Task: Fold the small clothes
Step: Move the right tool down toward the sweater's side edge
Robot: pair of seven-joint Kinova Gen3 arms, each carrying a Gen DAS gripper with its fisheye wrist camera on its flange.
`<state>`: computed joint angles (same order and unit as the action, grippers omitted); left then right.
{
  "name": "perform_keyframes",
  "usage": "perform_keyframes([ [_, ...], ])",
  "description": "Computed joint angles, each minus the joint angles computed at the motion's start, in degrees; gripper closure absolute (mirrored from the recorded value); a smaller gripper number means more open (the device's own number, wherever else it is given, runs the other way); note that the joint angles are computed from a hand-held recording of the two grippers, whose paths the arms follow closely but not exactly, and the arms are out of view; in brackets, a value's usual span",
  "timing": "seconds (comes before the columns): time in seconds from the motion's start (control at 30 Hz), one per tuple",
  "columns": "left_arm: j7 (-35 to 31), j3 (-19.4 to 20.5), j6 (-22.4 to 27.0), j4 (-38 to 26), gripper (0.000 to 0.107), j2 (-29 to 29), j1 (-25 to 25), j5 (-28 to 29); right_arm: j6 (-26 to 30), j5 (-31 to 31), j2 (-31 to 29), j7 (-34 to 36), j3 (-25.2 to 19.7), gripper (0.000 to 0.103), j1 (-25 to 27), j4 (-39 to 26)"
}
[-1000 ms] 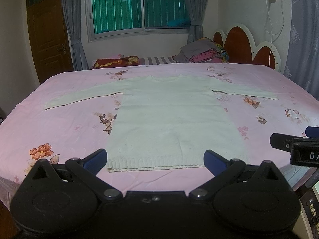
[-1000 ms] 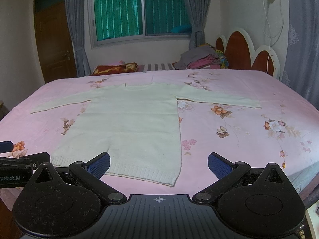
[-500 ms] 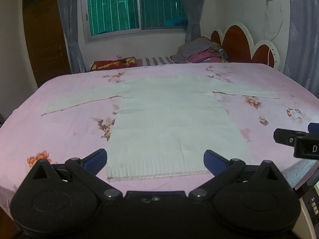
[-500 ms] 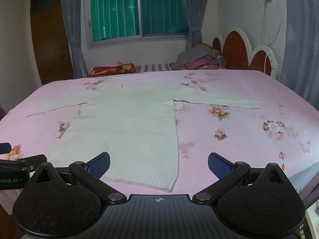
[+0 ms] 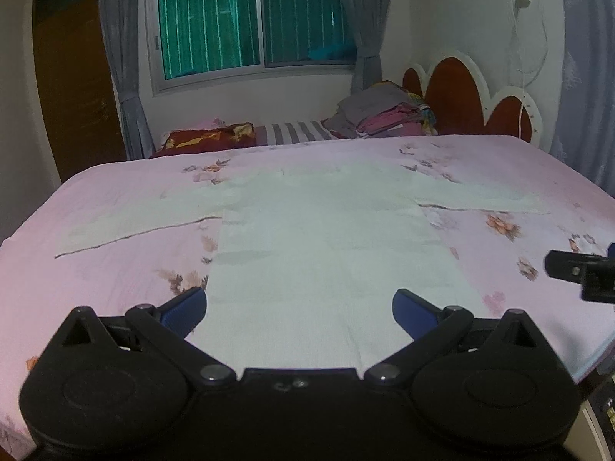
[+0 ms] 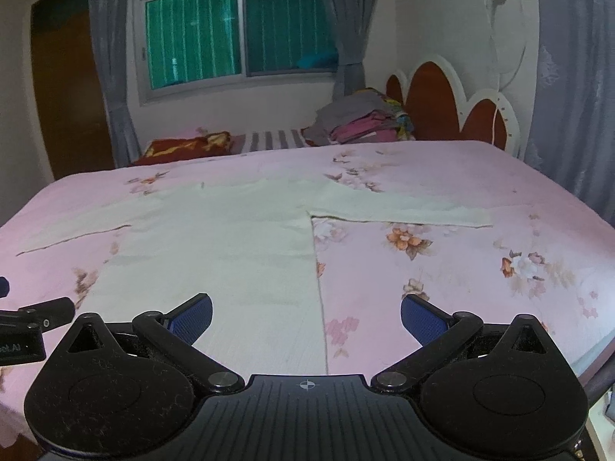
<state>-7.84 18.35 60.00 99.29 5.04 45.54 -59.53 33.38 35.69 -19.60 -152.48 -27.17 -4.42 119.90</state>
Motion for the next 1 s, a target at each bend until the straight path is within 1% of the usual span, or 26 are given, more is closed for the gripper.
perform_keyframes([
  [0.07,-1.03,-0.94,-2.89,0.03,0.005,-0.07,-1.44,-0.21,-0.21,1.68,1.54,-1.6,-0.76,0.0,1.54,-0.9],
  [0.13,-1.71,-1.84,-6.58,0.69,0.005,-0.37,-2.98,-1.46,0.11,4.93,3.35,-4.97,-1.95,0.0,3.08,-1.89],
  [0.23,-3.77,-2.71,-10.58,0.87,0.005,-0.43,-4.97,-2.57,1.4,9.42,5.78,-9.92,-2.68,0.0,3.61,-3.29],
  [0.3,-5.05,-3.43,-14.16,1.19,0.005,-0.81,-6.66,-2.5,2.23,12.87,7.03,-13.71,-3.3,0.0,3.76,-3.92],
  [0.33,-6.4,-4.17,-15.32,0.84,0.005,-0.71,-6.98,-1.69,2.78,14.74,7.86,-15.61,-3.58,0.0,3.8,-4.44],
  [0.43,-12.79,-3.98,-18.25,-1.0,0.005,0.3,-10.04,2.68,3.65,19.22,9.74,-19.77,-3.18,0.0,3.18,-5.43],
  [0.5,-14.44,-5.3,-21.12,-1.19,0.005,0.77,-10.68,4.83,4.02,20.8,10.73,-21.0,-2.1,0.0,2.36,-5.95],
  [0.6,-16.61,-6.77,-25.15,-2.49,0.005,2.64,-12.01,8.71,3.04,22.61,11.93,-21.59,0.82,0.0,1.4,-6.32],
  [0.67,-17.68,-7.93,-25.21,-4.45,0.005,4.78,-11.53,10.02,1.49,23.86,12.89,-21.93,3.2,0.0,0.99,-6.33],
  [0.77,-20.84,-9.42,-27.09,-7.08,0.005,7.42,-11.53,13.42,-1.59,25.62,14.36,-22.98,7.42,0.0,0.91,-6.29],
  [0.87,-22.92,-11.14,-24.79,-12.23,0.005,11.56,-10.02,15.05,-6.51,30.51,17.06,-26.8,12.37,0.0,1.93,-6.21],
  [1.0,-26.32,-13.0,-20.83,-21.46,0.005,18.1,-8.46,18.25,-13.33,31.75,22.06,-26.52,19.92,0.001,3.66,-8.65],
])
